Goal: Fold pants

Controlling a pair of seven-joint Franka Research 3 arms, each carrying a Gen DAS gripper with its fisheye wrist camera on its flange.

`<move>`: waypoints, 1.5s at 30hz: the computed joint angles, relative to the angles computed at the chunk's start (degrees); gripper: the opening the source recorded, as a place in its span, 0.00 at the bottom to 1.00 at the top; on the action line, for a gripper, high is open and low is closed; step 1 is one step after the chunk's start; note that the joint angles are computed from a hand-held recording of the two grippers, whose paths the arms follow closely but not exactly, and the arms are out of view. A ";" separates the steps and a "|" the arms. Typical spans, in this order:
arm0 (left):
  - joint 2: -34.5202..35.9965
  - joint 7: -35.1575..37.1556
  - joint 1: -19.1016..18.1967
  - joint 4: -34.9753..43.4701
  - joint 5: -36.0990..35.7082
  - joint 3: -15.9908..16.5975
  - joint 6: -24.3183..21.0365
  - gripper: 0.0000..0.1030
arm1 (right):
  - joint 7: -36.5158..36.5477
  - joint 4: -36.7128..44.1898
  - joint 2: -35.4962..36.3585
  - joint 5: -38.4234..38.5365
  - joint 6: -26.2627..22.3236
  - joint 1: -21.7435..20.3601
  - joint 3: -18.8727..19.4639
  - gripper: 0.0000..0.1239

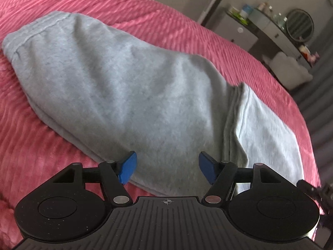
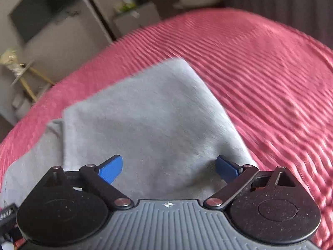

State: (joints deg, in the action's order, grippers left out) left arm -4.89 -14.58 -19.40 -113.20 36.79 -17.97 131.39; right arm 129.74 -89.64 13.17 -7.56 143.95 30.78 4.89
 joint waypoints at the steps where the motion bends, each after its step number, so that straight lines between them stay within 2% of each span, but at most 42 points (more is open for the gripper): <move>1: -0.70 -0.66 0.19 -0.45 0.33 0.14 -0.17 0.73 | -2.09 -1.79 -0.66 1.72 3.44 -0.52 0.77 0.79; 2: -1.53 -1.41 0.48 -0.96 0.49 0.26 -0.70 0.77 | -4.96 -2.44 -0.64 4.85 5.18 -1.38 1.71 0.79; 4: -3.61 -3.25 1.31 -2.21 0.13 0.49 -2.48 0.79 | -10.07 -0.73 0.96 12.35 3.51 -2.87 3.52 0.79; 6: -6.82 -6.56 2.53 -4.63 -0.64 0.74 -4.08 0.82 | -10.54 1.99 2.80 15.09 -0.58 -2.97 3.12 0.79; 8: -10.97 -10.68 4.03 -8.35 -1.40 0.98 -3.83 0.82 | -9.37 1.04 2.58 16.88 1.33 -2.80 2.56 0.79; 12: -20.91 -17.18 7.43 -18.56 -3.36 1.89 0.83 0.86 | -8.69 -1.50 1.42 19.38 4.69 -2.74 2.49 0.79; 15: -27.97 -23.02 10.63 -27.41 -5.39 2.53 7.54 0.86 | -9.22 -1.76 1.97 21.75 6.81 -3.04 2.81 0.79; 17: -31.78 -28.37 13.69 -32.43 -5.60 1.47 11.85 0.86 | -9.31 -3.81 0.98 24.10 9.15 -3.39 3.17 0.79; 20: -34.40 -32.90 17.67 -36.07 -5.17 -0.41 15.52 0.86 | -10.07 -4.71 0.82 27.06 10.91 -3.90 3.66 0.79; 24: -35.27 -33.58 21.14 -38.36 -3.19 -1.47 20.51 0.85 | -10.26 -4.64 0.90 27.32 10.90 -3.72 3.43 0.79; 27: -36.44 -35.01 25.07 -41.12 -0.07 -2.71 28.96 0.86 | -10.99 -4.98 0.74 28.70 11.34 -4.08 3.71 0.79; 28: -36.48 -34.59 25.95 -41.63 0.09 -2.92 30.41 0.86 | -11.21 -5.22 0.66 29.32 11.68 -4.21 3.81 0.79; 31: -35.65 -30.12 24.21 -41.86 -3.07 -1.29 28.44 0.84 | -11.28 -5.35 0.73 29.91 12.06 -4.22 3.76 0.79; 32: -35.69 -29.78 24.52 -42.39 -3.50 -1.22 29.51 0.84 | -11.11 -5.29 0.71 29.63 11.92 -4.09 3.65 0.79; 36: -37.02 -29.60 27.98 -44.37 -3.59 -3.12 33.69 0.84 | -10.95 -5.16 0.71 29.26 11.72 -3.98 3.53 0.79; 38: -37.61 -28.92 29.40 -45.01 -3.58 -4.26 35.03 0.81 | -10.80 -5.22 0.69 29.29 11.84 -3.96 3.51 0.79; 39: -38.07 -29.42 30.96 -45.11 -3.33 -5.56 35.94 0.76 | -10.74 -5.12 0.78 29.17 11.79 -3.95 3.46 0.79; 42: -39.06 -28.59 36.39 -44.86 -0.44 -9.85 40.08 0.76 | -10.16 -4.97 0.89 28.29 11.71 -3.69 3.21 0.79; 44: -38.01 -26.57 36.98 -44.59 -0.61 -10.34 40.92 0.76 | -9.53 -4.87 1.00 27.56 11.76 -3.47 3.02 0.79; 45: -36.41 -25.14 35.66 -44.37 -1.77 -9.07 40.64 0.71 | -9.04 -4.80 1.06 27.08 11.81 -3.31 2.88 0.79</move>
